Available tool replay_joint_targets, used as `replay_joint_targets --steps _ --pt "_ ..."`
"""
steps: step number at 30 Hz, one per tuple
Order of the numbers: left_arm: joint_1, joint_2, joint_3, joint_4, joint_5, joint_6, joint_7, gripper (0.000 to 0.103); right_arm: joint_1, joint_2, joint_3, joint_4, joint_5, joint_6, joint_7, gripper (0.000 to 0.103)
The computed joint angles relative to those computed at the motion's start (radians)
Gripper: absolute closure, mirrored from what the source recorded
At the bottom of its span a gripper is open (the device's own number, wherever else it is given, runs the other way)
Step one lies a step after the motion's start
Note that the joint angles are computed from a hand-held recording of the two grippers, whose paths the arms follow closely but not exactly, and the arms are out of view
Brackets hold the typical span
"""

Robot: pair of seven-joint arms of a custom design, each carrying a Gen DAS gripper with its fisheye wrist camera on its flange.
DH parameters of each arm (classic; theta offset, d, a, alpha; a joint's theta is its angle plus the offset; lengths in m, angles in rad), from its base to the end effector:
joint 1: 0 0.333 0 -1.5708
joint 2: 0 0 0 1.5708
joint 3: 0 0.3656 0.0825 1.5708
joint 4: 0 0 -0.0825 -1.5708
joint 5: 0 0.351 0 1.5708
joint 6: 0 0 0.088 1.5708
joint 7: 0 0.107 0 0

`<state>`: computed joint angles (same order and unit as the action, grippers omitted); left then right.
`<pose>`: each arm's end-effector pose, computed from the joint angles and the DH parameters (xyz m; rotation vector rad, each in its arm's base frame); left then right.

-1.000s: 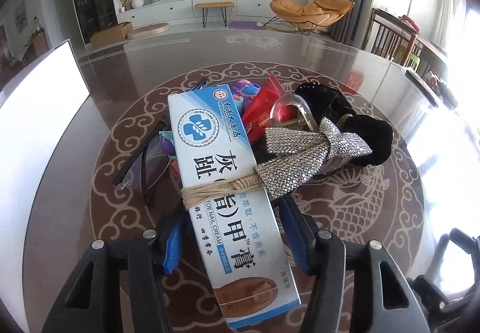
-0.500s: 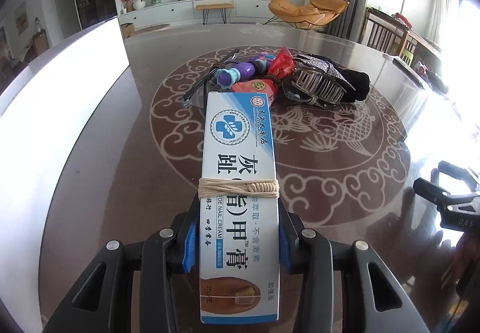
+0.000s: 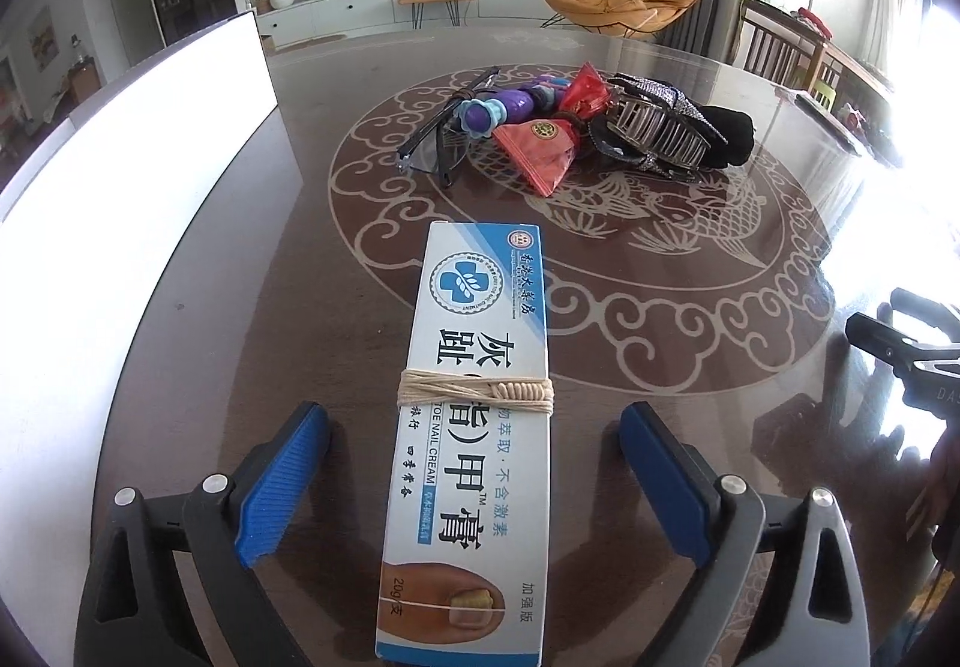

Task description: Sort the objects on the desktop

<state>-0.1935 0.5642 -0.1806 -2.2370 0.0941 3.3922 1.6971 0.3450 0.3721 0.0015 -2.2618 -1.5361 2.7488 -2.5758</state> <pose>0.5517 -0.2179 0.2602 -1.3482 2.3845 -0.7424 0.4737 0.2139 0.2619 -1.5429 2.2224 -0.7187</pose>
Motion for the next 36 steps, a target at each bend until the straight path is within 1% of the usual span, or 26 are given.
replay_joint_targets --steps 1,7,17,36 --pt "0.013 0.002 -0.012 0.002 0.005 -0.004 -0.001 0.000 0.000 0.000 0.000 0.000 0.000 0.000 0.000 0.000" --pt "0.017 0.002 -0.016 0.001 0.010 0.002 -0.005 0.000 0.001 0.001 0.000 0.001 0.000 0.000 0.001 0.000" --pt "0.007 0.001 -0.006 0.000 0.007 0.006 -0.007 0.000 0.001 0.002 0.000 0.002 -0.001 0.000 0.002 0.000" --pt "0.007 0.003 -0.006 0.001 0.008 0.007 -0.007 0.000 0.001 0.005 -0.001 0.004 -0.002 -0.001 0.003 0.000"
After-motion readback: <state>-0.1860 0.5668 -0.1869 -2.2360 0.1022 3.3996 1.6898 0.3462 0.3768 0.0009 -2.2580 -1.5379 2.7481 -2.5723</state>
